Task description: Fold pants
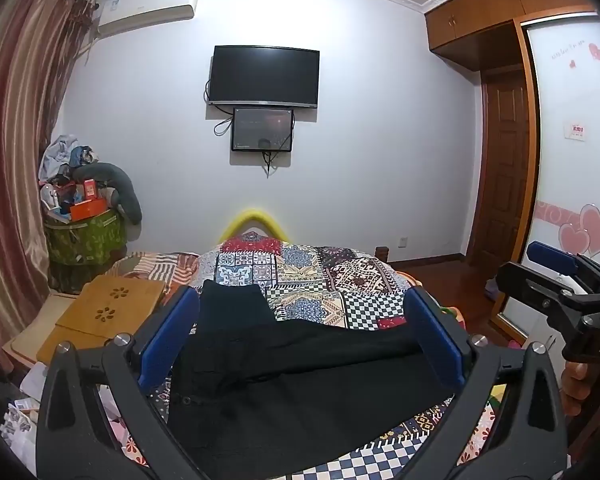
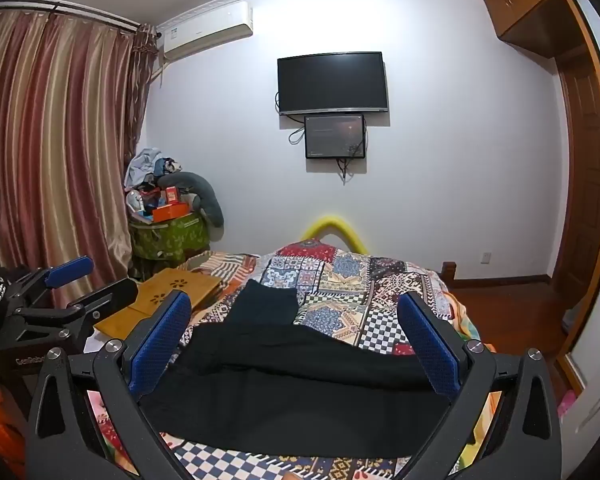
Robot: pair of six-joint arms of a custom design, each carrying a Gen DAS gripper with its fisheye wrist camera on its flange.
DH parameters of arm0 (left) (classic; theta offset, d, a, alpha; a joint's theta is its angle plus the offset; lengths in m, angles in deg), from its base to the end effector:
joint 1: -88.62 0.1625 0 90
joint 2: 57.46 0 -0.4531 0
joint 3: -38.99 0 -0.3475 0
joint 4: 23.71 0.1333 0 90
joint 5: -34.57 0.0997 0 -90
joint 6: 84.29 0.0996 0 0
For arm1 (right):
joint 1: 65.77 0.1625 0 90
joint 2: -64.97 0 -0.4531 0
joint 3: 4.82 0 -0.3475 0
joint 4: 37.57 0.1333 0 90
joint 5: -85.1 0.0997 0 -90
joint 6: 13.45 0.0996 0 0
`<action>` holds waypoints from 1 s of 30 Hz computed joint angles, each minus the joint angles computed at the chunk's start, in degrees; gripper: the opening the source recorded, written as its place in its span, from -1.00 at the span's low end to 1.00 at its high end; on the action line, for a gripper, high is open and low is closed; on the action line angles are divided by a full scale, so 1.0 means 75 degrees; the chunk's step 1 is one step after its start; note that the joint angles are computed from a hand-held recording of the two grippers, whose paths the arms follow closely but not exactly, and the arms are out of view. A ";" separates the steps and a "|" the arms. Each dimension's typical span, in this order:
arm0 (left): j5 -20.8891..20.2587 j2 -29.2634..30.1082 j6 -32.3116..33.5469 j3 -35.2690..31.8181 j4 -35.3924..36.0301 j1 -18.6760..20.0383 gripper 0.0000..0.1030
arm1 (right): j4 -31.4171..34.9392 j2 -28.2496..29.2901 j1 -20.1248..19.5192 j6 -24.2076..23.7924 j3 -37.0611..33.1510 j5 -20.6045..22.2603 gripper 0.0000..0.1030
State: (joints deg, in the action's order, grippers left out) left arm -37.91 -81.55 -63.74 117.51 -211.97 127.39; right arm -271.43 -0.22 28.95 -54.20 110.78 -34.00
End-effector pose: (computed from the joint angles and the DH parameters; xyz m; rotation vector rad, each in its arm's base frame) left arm -0.4852 -0.5991 0.0653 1.5071 2.3801 -1.2055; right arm 0.1251 -0.4838 0.4107 0.2238 -1.7418 1.5740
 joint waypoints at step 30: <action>-0.0023 0.0013 0.0110 -0.0066 0.0012 0.0027 1.00 | -0.0131 0.0072 0.0047 -0.0072 0.0013 -0.0108 0.99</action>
State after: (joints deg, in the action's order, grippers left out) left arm -38.08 -81.46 -62.92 117.02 -211.88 127.59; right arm -272.42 0.32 29.30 -54.74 110.88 -34.81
